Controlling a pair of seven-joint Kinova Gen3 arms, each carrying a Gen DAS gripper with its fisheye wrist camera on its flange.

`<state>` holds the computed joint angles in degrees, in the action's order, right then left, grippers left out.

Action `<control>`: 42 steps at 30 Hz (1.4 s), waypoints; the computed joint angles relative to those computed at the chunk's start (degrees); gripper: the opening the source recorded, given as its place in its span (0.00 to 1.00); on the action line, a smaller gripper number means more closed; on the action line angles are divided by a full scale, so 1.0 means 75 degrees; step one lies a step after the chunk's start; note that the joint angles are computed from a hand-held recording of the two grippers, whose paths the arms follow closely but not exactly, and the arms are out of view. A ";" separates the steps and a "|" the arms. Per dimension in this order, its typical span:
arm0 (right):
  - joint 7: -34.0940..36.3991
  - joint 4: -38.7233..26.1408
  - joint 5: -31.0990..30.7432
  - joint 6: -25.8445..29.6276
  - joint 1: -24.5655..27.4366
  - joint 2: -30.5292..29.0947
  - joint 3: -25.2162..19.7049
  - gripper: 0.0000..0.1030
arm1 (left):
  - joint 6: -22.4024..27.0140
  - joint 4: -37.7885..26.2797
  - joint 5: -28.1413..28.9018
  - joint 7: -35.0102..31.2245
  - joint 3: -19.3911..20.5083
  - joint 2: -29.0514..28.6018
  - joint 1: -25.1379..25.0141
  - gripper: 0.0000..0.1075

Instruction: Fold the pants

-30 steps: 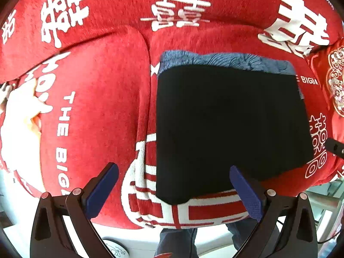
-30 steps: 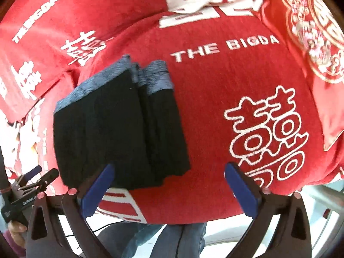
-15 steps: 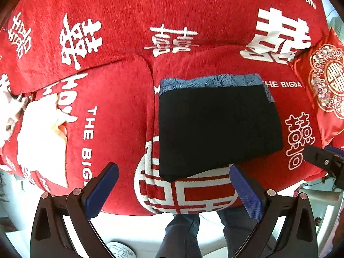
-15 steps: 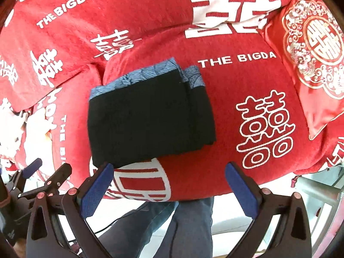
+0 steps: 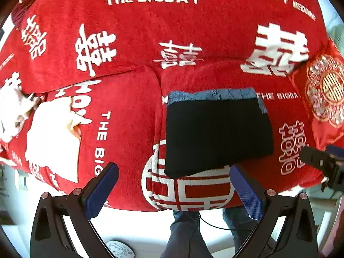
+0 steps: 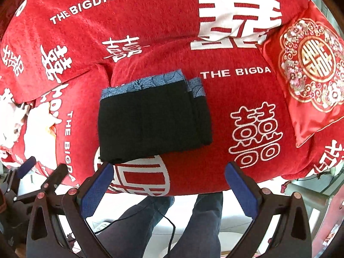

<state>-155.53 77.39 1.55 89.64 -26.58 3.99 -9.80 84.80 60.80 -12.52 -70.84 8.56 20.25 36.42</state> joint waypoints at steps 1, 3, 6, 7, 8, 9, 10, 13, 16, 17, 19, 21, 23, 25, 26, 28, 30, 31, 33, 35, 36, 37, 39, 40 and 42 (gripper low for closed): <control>0.0089 -0.0147 0.0053 0.0219 -0.0007 0.0038 -0.0003 1.00 | 0.0071 -0.0111 -0.0014 0.0147 -0.0019 0.0020 0.0049 0.96; 0.0228 -0.0226 0.0093 0.0334 -0.0004 -0.0031 0.0000 1.00 | 0.0191 -0.0264 -0.0058 0.0299 -0.0025 0.0071 0.0142 0.96; 0.0466 -0.0218 -0.0048 0.0375 0.0115 -0.0143 0.0048 1.00 | 0.0430 -0.0522 -0.0110 0.0501 -0.0033 0.0168 0.0301 0.96; 0.0543 -0.0209 -0.0090 0.0377 0.0154 -0.0175 0.0056 1.00 | 0.0483 -0.0601 -0.0094 0.0549 -0.0026 0.0184 0.0341 0.96; 0.0638 -0.0220 -0.0123 0.0400 0.0189 -0.0190 0.0061 1.00 | 0.0536 -0.0675 -0.0142 0.0586 -0.0028 0.0203 0.0414 0.96; 0.0732 -0.0245 -0.0134 0.0437 0.0214 -0.0192 0.0059 1.00 | 0.0575 -0.0727 -0.0187 0.0612 -0.0029 0.0212 0.0485 0.96; 0.0767 -0.0271 -0.0130 0.0470 0.0221 -0.0190 0.0049 1.00 | 0.0601 -0.0774 -0.0207 0.0619 -0.0028 0.0220 0.0528 0.96; 0.0916 -0.0316 -0.0128 0.0483 0.0256 -0.0233 0.0040 1.00 | 0.0661 -0.0891 -0.0236 0.0654 -0.0026 0.0247 0.0648 0.96; 0.1072 -0.0385 -0.0123 0.0550 0.0288 -0.0241 0.0040 1.00 | 0.0753 -0.1033 -0.0218 0.0697 -0.0045 0.0306 0.0701 0.96; 0.1117 -0.0396 -0.0121 0.0554 0.0307 -0.0251 0.0050 1.00 | 0.0762 -0.1059 -0.0230 0.0721 -0.0060 0.0311 0.0719 0.96; 0.1167 -0.0415 -0.0130 0.0574 0.0332 -0.0248 0.0057 1.00 | 0.0796 -0.1120 -0.0265 0.0763 -0.0088 0.0321 0.0754 0.96; 0.1184 -0.0417 -0.0142 0.0568 0.0348 -0.0249 0.0059 1.00 | 0.0789 -0.1115 -0.0284 0.0772 -0.0104 0.0291 0.0758 0.96; 0.1185 -0.0432 -0.0144 0.0582 0.0355 -0.0238 0.0059 1.00 | 0.0798 -0.1094 -0.0308 0.0778 -0.0108 0.0269 0.0765 0.96; 0.1201 -0.0438 -0.0177 0.0565 0.0377 -0.0245 0.0072 1.00 | 0.0784 -0.1053 -0.0316 0.0791 -0.0110 0.0225 0.0753 0.96; 0.1182 -0.0446 -0.0177 0.0567 0.0375 -0.0247 0.0067 1.00 | 0.0771 -0.1029 -0.0319 0.0781 -0.0108 0.0200 0.0735 0.96; 0.1160 -0.0472 -0.0175 0.0582 0.0374 -0.0247 0.0063 1.00 | 0.0750 -0.0987 -0.0325 0.0805 -0.0099 0.0163 0.0725 0.96; 0.1098 -0.0488 -0.0161 0.0591 0.0343 -0.0237 0.0038 1.00 | 0.0742 -0.0960 -0.0315 0.0805 -0.0084 0.0140 0.0700 0.96; 0.1110 -0.0498 -0.0172 0.0602 0.0349 -0.0236 0.0045 1.00 | 0.0731 -0.0940 -0.0310 0.0804 -0.0077 0.0124 0.0690 0.96; 0.0989 -0.0523 -0.0146 0.0622 0.0289 -0.0227 0.0007 1.00 | 0.0727 -0.0929 -0.0333 0.0805 -0.0068 0.0121 0.0692 0.96; 0.0934 -0.0533 -0.0128 0.0629 0.0261 -0.0233 -0.0004 1.00 | 0.0714 -0.0905 -0.0340 0.0782 -0.0057 0.0093 0.0683 0.96; 0.0953 -0.0526 -0.0126 0.0623 0.0263 -0.0236 0.0002 1.00 | 0.0729 -0.0923 -0.0354 0.0811 -0.0052 0.0095 0.0707 0.96; 0.0926 -0.0527 -0.0109 0.0619 0.0250 -0.0239 -0.0005 1.00 | 0.0729 -0.0931 -0.0366 0.0809 -0.0047 0.0091 0.0715 0.96; 0.0866 -0.0550 -0.0072 0.0632 0.0216 -0.0239 -0.0024 1.00 | 0.0735 -0.0948 -0.0392 0.0796 -0.0042 0.0086 0.0729 0.96; 0.0847 -0.0560 -0.0061 0.0639 0.0202 -0.0236 -0.0030 1.00 | 0.0741 -0.0966 -0.0396 0.0784 -0.0039 0.0091 0.0731 0.96; 0.0906 -0.0554 -0.0088 0.0632 0.0226 -0.0236 -0.0005 1.00 | 0.0757 -0.0990 -0.0407 0.0775 -0.0036 0.0095 0.0748 0.96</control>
<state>-148.73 73.24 0.89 94.38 -24.88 2.22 -9.84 90.48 53.37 -15.58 -65.03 8.28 20.96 42.03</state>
